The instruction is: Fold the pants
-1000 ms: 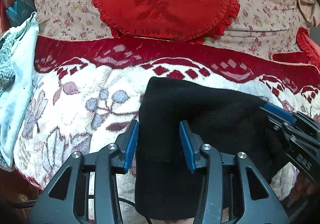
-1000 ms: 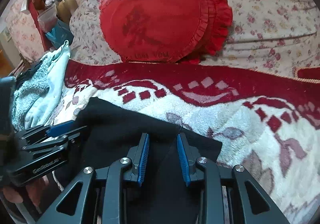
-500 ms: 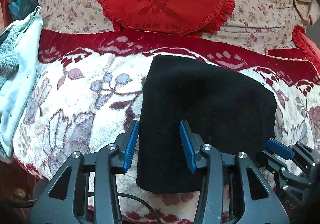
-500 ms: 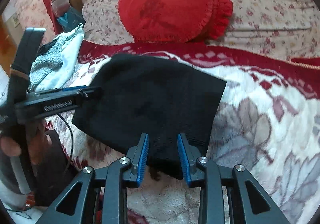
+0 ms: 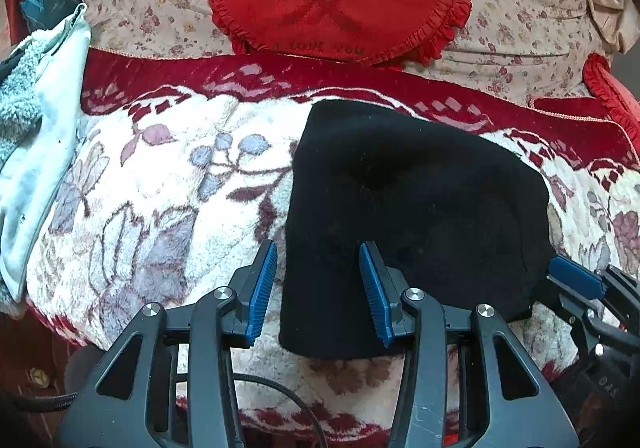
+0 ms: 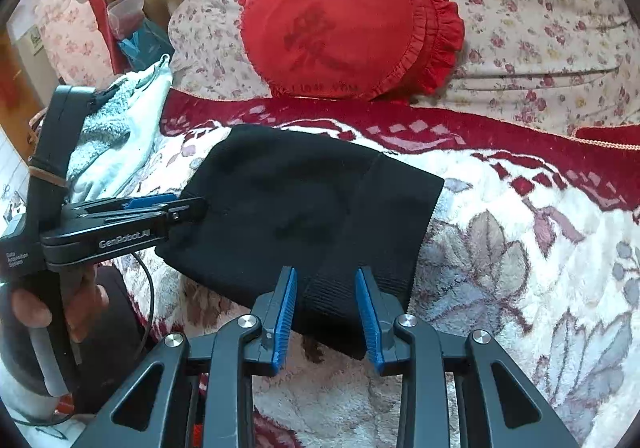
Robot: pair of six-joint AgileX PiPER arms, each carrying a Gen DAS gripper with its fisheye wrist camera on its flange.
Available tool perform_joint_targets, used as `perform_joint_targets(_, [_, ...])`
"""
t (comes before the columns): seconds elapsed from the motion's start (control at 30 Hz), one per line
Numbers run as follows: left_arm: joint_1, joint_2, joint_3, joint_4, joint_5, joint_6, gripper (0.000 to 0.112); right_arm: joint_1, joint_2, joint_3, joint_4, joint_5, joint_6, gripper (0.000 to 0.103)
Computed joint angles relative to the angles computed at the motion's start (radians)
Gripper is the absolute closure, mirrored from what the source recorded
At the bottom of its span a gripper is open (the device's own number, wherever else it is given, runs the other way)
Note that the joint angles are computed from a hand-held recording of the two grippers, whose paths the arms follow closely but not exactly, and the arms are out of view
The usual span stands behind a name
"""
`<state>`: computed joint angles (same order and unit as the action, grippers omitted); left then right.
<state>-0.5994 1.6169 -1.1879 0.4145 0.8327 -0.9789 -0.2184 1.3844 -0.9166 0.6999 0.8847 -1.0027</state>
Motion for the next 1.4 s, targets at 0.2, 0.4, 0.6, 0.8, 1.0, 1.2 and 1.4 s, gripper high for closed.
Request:
perform_joint_targets(0.2, [0.012, -0.024, 0.047, -0.012, -0.046, -0.013, 0.060, -0.033, 0.051, 0.018, 0.035, 0.002, -0.039, 0.071])
perform_joint_targets(0.4, [0.117, -0.078, 0.099, -0.209, -0.148, 0.157, 0.060, -0.167, 0.092, -0.021, 0.171, 0.120, -0.100, 0.055])
perform_joint_targets(0.6, [0.223, -0.057, 0.128, -0.448, -0.231, 0.340, 0.047, -0.214, 0.256, -0.097, 0.213, 0.138, -0.019, 0.054])
perform_joint_targets(0.8, [0.230, -0.005, 0.102, -0.501, -0.267, 0.400, 0.040, -0.169, 0.365, -0.123, 0.309, 0.199, -0.058, 0.047])
perform_joint_targets(1.0, [0.242, 0.035, 0.059, -0.595, -0.284, 0.517, 0.064, -0.132, 0.342, -0.129, 0.322, 0.148, -0.073, 0.062])
perform_joint_targets(1.2, [0.222, 0.071, -0.068, -0.473, -0.230, 0.469, 0.076, -0.088, 0.302, -0.181, 0.323, 0.090, -0.077, 0.069])
perform_joint_targets(1.4, [0.234, 0.180, -0.230, -0.391, -0.176, 0.437, 0.076, -0.037, 0.392, -0.343, 0.316, 0.054, -0.010, 0.067])
